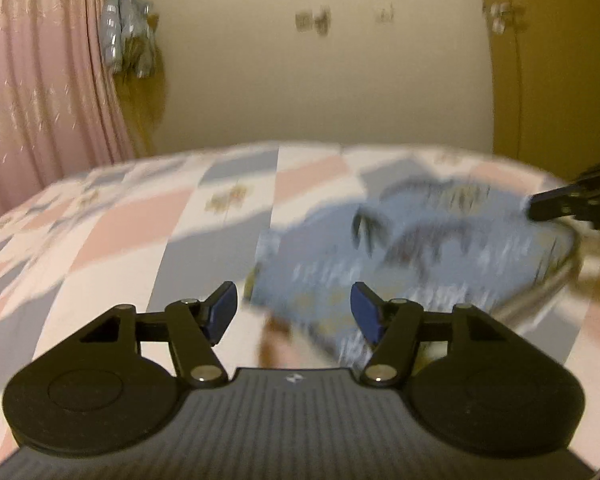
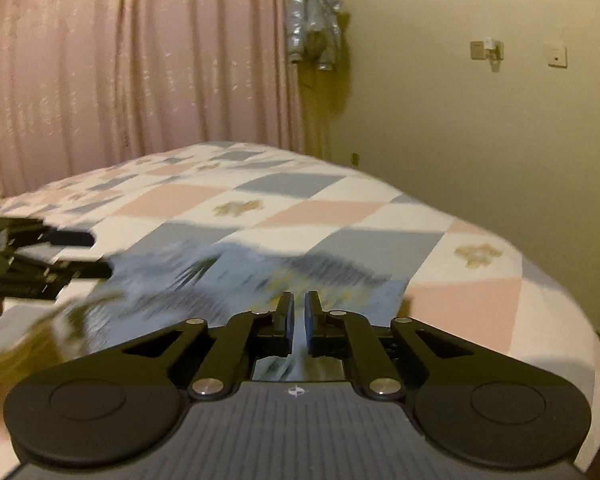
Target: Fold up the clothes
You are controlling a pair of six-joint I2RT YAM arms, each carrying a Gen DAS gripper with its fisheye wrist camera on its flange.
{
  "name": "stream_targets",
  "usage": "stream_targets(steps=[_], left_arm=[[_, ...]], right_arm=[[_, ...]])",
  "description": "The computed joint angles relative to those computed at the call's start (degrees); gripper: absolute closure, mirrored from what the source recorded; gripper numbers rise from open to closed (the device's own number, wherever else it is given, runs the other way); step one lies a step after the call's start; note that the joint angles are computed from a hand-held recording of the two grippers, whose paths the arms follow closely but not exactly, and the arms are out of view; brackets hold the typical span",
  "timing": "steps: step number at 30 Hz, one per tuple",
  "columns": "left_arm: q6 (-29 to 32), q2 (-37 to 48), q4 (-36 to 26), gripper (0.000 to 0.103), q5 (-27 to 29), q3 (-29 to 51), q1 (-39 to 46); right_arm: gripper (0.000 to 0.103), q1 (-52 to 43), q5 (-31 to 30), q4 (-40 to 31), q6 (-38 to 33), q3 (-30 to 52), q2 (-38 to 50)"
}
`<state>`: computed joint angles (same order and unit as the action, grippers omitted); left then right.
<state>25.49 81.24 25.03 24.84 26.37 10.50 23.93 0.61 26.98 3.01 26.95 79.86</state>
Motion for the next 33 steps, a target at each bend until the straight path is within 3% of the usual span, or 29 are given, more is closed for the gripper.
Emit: stream_targets(steps=[3,7,9,15,22,25,27,29,30,33], left_arm=[[1.93,2.96,4.11,0.042,-1.63,-2.27,0.92],[1.00,-2.64,-1.82,0.045,-1.00,-2.93,3.37],[1.27,-7.27,-5.19,0.045,1.06,-4.39,5.51],[3.93,-21.05,-16.33,0.041,5.43,-10.63,8.50],[9.42,-24.29,-15.46,0.041,2.25,-17.54,7.08],[9.64,-27.89,-19.71,0.040,2.85,-17.59,8.39],[9.50,-30.56,-23.40,0.034,3.45,-17.14,9.47],[8.68,-34.24,-27.37,0.021,3.69,-16.83,9.96],[8.12,-36.35,-29.39,0.019,3.94,-16.77,10.01],[5.16,-42.04,-34.65,0.010,3.66,-16.55,9.21]], right_arm=[[0.095,2.55,2.36,-1.21,0.22,-2.54,-0.12],[0.095,2.76,3.14,-4.17,2.22,-4.37,-2.98],[0.095,4.20,5.63,-8.04,2.98,-3.80,-6.03],[0.092,14.67,14.01,-10.87,10.11,-10.72,-20.13],[0.090,20.71,13.89,-7.94,19.00,-11.82,-8.98],[0.091,22.19,14.95,-8.29,19.71,-11.80,-6.63],[0.091,22.92,15.79,-11.03,20.89,-11.51,-9.15],[0.089,23.67,16.67,-13.76,22.11,-11.19,-11.63],[0.083,24.64,17.78,-14.65,23.16,-11.78,-13.89],[0.050,29.00,23.77,-18.64,26.55,-12.17,-18.70]])
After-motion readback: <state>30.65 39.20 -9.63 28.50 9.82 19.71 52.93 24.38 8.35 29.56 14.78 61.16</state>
